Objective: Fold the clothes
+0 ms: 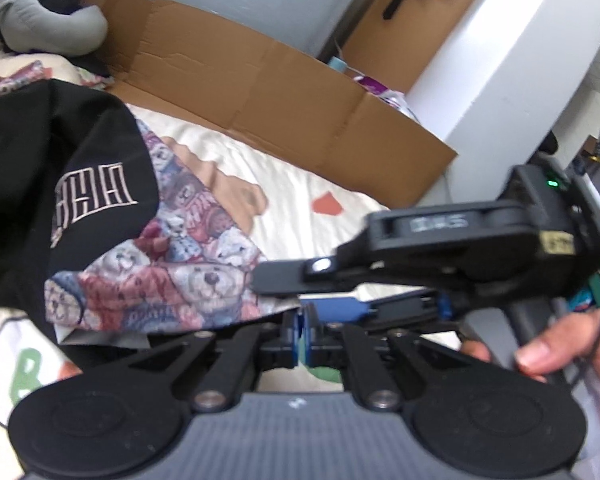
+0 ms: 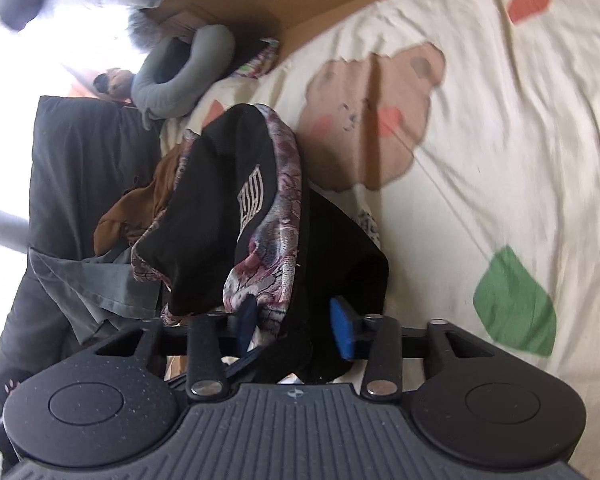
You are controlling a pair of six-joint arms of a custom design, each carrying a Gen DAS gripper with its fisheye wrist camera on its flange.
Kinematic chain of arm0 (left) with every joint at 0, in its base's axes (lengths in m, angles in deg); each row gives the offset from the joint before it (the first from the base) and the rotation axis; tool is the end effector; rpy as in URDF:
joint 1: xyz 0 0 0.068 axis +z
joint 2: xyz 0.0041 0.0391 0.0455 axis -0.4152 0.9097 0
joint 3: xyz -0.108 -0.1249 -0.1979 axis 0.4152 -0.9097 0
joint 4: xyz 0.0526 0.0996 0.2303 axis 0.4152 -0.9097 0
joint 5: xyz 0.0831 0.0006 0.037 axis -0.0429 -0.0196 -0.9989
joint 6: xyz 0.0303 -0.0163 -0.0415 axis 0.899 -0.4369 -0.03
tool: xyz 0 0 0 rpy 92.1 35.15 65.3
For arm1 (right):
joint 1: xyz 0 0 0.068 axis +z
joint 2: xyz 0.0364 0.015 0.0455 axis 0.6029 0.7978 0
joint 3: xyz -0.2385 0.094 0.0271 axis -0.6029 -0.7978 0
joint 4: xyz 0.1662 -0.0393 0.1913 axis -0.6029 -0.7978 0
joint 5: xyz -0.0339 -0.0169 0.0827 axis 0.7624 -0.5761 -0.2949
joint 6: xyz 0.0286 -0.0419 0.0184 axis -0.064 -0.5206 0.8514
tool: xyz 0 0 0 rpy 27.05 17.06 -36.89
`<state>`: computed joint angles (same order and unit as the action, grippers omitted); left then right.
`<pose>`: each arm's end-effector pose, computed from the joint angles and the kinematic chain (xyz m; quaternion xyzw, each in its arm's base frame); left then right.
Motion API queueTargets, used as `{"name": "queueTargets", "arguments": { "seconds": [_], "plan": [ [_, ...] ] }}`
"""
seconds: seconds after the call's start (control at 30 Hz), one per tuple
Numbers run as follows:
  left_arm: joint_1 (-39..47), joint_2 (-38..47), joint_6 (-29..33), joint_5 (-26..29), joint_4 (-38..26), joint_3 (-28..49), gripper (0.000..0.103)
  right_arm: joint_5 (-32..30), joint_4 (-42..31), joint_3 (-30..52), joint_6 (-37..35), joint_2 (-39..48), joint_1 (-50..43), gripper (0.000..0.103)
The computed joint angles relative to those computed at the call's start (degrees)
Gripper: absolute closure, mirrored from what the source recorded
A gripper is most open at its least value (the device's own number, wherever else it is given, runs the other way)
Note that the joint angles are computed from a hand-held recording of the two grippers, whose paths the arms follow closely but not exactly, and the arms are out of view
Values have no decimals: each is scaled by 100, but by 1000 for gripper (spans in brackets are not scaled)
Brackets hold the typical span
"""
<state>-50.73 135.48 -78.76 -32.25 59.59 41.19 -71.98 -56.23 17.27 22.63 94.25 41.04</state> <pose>0.2615 -0.1411 0.1882 0.1035 0.8820 -0.3073 0.3419 0.3334 0.0484 0.1623 0.0499 0.8972 0.4145 0.1442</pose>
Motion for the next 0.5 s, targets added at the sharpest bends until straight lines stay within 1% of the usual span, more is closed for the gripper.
{"name": "queueTargets", "arguments": {
  "seconds": [0.07, 0.1, 0.13, 0.17, 0.3, 0.33, 0.37, 0.5],
  "plan": [
    [-100, -35, 0, 4, 32, -76, 101, -119, 28, -38, 152, 84, -38, 81],
    [-122, -58, 45, 13, 18, -101, 101, -106, 3, -38, 133, 103, -38, 85],
    [-122, -62, 103, 38, -31, -93, 101, -50, -65, -15, 31, 116, -35, 91],
    [-101, -51, 140, 93, -90, -72, 101, -20, -95, -16, -34, 114, -30, 93],
    [63, -134, 352, 358, -392, -8, 99, 107, -176, -29, -311, 32, 17, 96],
    [98, -178, 429, 387, -486, 0, 96, 143, -206, -12, -377, 19, 21, 96],
    [145, -224, 483, 398, -584, 11, 92, 174, -222, -3, -415, 5, 14, 97],
    [454, -364, 565, 276, -911, 50, 92, 305, -302, 10, -580, -60, -68, 97]
  ]
}}
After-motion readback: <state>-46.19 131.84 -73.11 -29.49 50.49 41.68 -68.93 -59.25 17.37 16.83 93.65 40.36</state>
